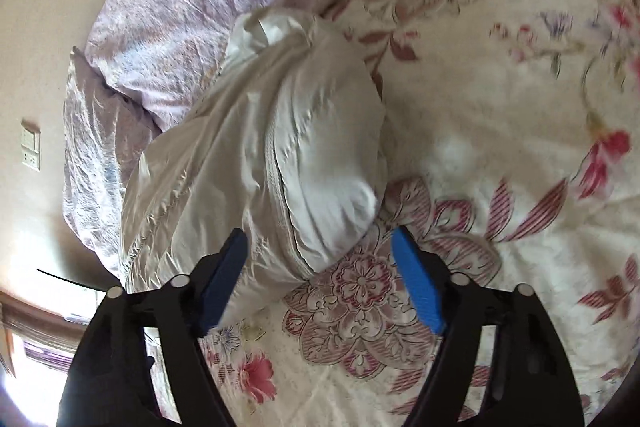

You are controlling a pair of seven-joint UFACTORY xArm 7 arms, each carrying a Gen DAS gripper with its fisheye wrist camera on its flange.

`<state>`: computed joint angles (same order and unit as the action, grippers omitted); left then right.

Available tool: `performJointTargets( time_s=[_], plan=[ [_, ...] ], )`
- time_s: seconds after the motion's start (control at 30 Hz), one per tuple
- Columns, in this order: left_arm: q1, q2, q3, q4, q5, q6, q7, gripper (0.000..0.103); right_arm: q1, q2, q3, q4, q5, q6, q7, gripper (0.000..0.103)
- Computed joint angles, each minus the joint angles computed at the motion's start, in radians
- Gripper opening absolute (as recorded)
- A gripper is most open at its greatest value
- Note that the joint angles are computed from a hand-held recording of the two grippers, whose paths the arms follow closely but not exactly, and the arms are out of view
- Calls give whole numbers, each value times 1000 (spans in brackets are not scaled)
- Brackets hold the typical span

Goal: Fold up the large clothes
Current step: 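Grasp the folded jacket edge with both grippers and lift it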

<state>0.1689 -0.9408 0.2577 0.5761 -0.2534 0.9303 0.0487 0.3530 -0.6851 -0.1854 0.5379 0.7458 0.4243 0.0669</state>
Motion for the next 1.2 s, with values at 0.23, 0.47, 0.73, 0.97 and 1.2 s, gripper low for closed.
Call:
performJointTargets(
  time_s=[0.23,0.47,0.73,0.97,1.2],
  plan=[
    [-42,47,44,-23,-151,-6,-83,60,153,36,-86,-1,252,-92,-126,60],
    [-84,36,78,-97,-324,-161,-144,39,234,35,-108,-1,496,-205,-323,33],
    [-90,-45,83,-106,-323,-195,-146,17,178,-50,-26,-19,631,-213,-457,19],
    [-3,-205,136,-96,-216,-57,-133,17,125,-217,47,-118,533,-134,-397,18],
    [177,-446,232,-106,-65,233,-113,15,88,-495,134,-307,325,-37,-184,18]
  ],
)
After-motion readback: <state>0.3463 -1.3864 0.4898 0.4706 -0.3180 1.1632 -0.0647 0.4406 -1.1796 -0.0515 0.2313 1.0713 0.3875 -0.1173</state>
